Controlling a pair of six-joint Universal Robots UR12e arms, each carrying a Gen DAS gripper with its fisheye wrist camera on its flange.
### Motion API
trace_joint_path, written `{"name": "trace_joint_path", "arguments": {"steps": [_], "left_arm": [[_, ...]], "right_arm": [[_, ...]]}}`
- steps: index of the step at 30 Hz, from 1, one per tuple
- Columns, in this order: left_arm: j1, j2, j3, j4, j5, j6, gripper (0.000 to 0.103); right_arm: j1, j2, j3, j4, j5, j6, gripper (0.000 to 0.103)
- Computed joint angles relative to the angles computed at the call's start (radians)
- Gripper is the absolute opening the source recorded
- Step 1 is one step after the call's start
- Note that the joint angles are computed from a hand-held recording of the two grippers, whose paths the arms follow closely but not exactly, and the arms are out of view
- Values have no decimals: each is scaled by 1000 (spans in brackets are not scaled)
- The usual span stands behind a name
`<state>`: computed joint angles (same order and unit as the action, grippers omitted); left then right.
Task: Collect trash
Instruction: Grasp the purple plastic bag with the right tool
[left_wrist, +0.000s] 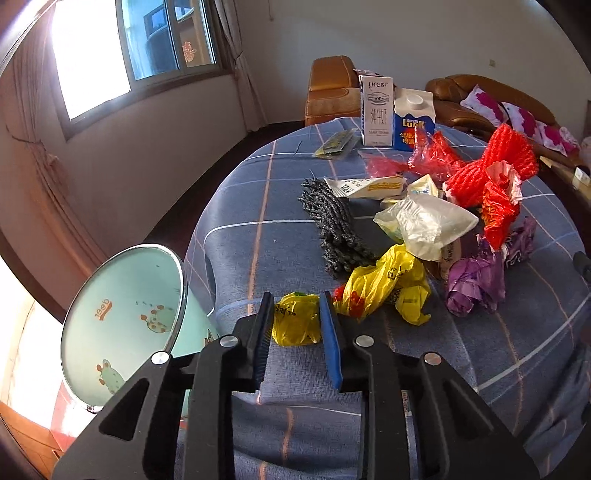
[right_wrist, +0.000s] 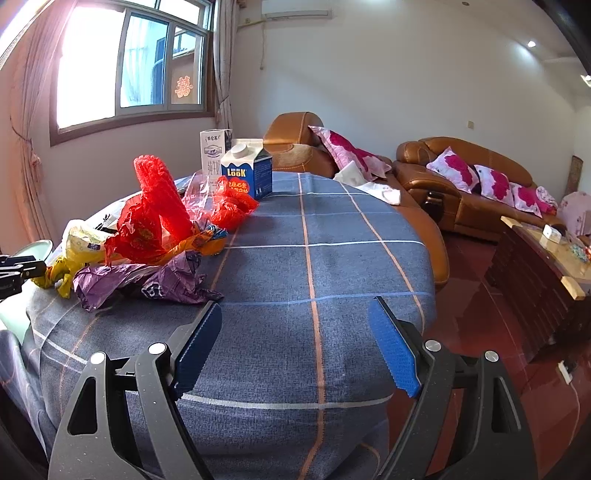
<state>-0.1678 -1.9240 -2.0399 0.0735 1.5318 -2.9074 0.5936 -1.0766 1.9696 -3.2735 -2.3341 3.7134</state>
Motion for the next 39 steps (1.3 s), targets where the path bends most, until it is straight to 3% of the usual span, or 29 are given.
{"name": "trace_joint_path", "arguments": {"steps": [9,14,17,22,24,27,34,39], "left_arm": [[14,67,-55,131,-22,18,22],[28,88,-78,192,10,12,22],[43,95,-82,176,12,0,22],[62,95,-81,152,15,-10,22],[69,97,-83,153,10,-14,22],[77,103,-86,161,7,-21,22],[82,111,-95,196,28,-26,22],[71,111,-93,223,103,-9,22]], "right_arm": [[-8,-5,-16,-20,32,-19,80],[-19,12,-69,-25,100,-73,79],[-27,21,-107,18,151,-87,75],[-65,28,-147,134,321,-46,59],[-73,28,-144,134,379,-42,36],[-68,21,-133,103,393,-55,28],[-48,0,-118,25,372,-73,24],[-35,-5,-126,-14,357,-83,24]]}}
